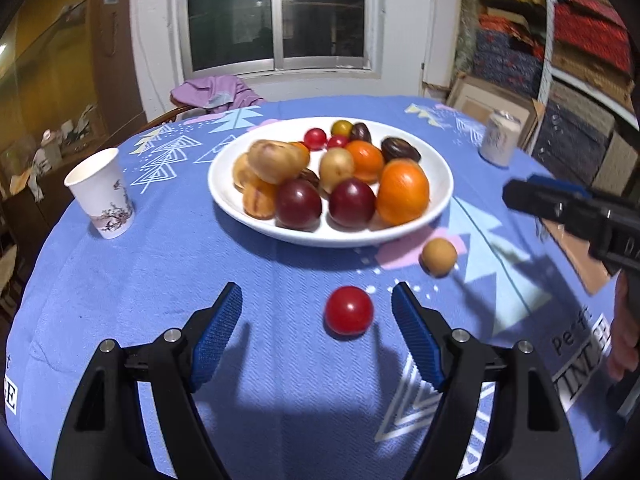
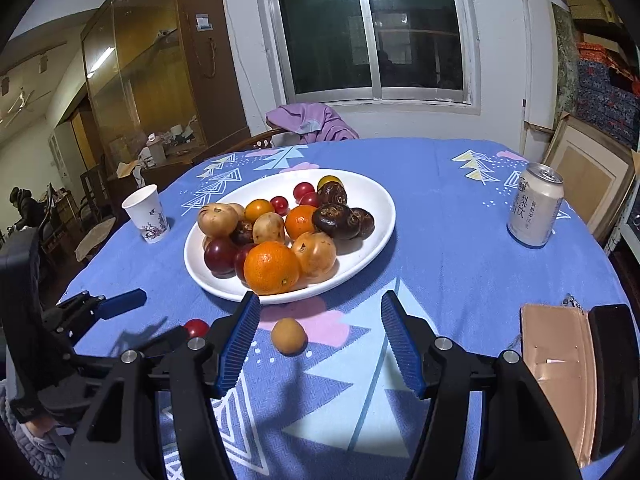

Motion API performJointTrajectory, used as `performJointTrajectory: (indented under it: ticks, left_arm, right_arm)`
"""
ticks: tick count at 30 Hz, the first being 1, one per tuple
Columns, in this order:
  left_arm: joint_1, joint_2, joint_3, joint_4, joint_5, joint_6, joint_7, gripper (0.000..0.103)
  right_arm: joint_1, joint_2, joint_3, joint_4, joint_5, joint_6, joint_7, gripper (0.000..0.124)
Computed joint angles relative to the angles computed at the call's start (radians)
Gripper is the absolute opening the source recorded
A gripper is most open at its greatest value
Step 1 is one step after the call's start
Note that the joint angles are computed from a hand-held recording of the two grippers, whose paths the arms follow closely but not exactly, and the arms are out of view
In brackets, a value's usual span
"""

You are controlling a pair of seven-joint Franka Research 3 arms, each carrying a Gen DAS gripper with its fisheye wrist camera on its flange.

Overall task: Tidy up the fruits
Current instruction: 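Grasp the red tomato with the left tool, then grasp a small tan round fruit with the right tool while the left tool holds the tomato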

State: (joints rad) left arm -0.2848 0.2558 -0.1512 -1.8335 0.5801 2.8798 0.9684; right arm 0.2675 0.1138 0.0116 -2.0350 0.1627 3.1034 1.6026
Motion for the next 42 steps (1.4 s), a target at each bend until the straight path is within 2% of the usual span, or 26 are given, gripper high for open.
performJointTrajectory:
  ticks: [6,12,15,19,25,33,37,42]
  left_arm:
    - [0.042,0.033,-0.059,0.029,-0.136,-0.028,0.143,0.067]
    - [0.106,0.086,-0.144,0.089,-0.380,-0.099,0.347,0.041]
    - [0.109,0.096,-0.150,0.097,-0.444,-0.097,0.393,0.030]
    - [0.099,0.094,-0.138,0.095,-0.472,-0.087,0.417,0.030]
    - [0.054,0.046,-0.066,0.052,-0.384,-0.044,0.321,0.030]
    - [0.089,0.029,-0.081,0.038,-0.398,-0.020,0.303,0.030]
    - [0.091,0.026,-0.084,0.033,-0.399,-0.019,0.310,0.030]
    - [0.090,0.025,-0.083,0.030,-0.399,-0.018,0.307,0.030]
  right_arm:
    - [-0.005,0.007,0.010,0.010,0.023,-0.026,-0.031,0.064]
    - [0.014,0.018,-0.008,0.018,-0.028,-0.050,0.006,0.064]
    - [0.022,0.029,-0.017,0.029,-0.057,-0.070,0.027,0.064]
    - [0.037,0.046,-0.030,0.045,-0.111,-0.095,0.062,0.064]
    - [0.064,0.075,-0.051,0.079,-0.204,-0.137,0.115,0.064]
    - [0.096,0.119,-0.073,0.133,-0.296,-0.177,0.184,0.063]
    - [0.098,0.138,-0.072,0.161,-0.306,-0.201,0.194,0.052]
    - [0.081,0.151,-0.052,0.178,-0.273,-0.223,0.166,0.045]
